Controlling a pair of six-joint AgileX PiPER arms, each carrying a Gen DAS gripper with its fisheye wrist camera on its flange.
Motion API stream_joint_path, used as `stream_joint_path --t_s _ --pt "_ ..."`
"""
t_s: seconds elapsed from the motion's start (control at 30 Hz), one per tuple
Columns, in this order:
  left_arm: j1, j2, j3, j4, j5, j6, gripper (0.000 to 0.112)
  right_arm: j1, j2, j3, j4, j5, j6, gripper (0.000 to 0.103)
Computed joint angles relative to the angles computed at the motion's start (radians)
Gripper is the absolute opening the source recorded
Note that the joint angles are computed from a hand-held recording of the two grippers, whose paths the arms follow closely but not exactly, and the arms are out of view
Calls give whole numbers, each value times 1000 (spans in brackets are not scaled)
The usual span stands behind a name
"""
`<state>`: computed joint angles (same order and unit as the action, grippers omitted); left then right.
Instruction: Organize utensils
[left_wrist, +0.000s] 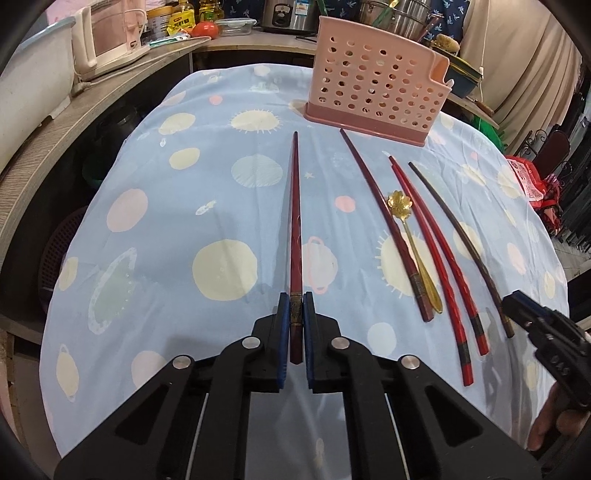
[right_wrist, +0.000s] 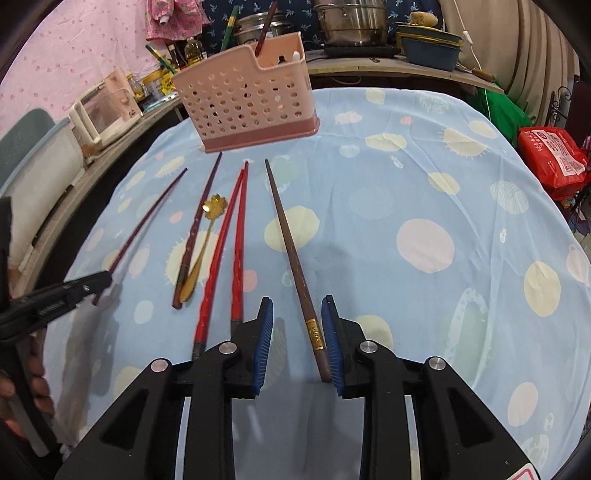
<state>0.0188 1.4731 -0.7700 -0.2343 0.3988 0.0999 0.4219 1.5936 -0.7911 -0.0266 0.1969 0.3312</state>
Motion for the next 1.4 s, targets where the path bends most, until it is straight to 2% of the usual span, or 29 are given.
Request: stream_joint_path --t_s 0.13,0.27,0.47,0.67,0.77,0.83,0.97,1.03,1.1,1.4 --pt "-7 -28 -5 31 18 -31 7 2 28 2 -37 -11 29 20" --pt "-22 -57 -15 90 46 -93 7 22 24 20 -272 -16 253 10" --pt "-69 -113 -69 235 129 -241 7 24 -34 34 -265 -12 251 7" --pt "-74 -169 -187 254 230 -264 7 19 -162 -12 -152 15 139 7" --pt "-69 -164 -282 242 284 -253 7 25 -201 -72 -153 42 128 7" --pt "-79 -154 -339 265 310 -272 7 20 -214 -127 -97 62 63 7" --pt "-85 -117 -475 284 360 -282 7 2 -204 -249 0 94 -45 7" --pt "-92 -95 -535 300 375 -292 7 -22 -184 -313 143 106 -183 7" --pt "-95 -70 -592 313 386 -298 7 -35 -160 -365 215 120 -250 7" --pt "-90 67 -849 312 439 -275 7 -49 -32 -608 170 169 -225 7"
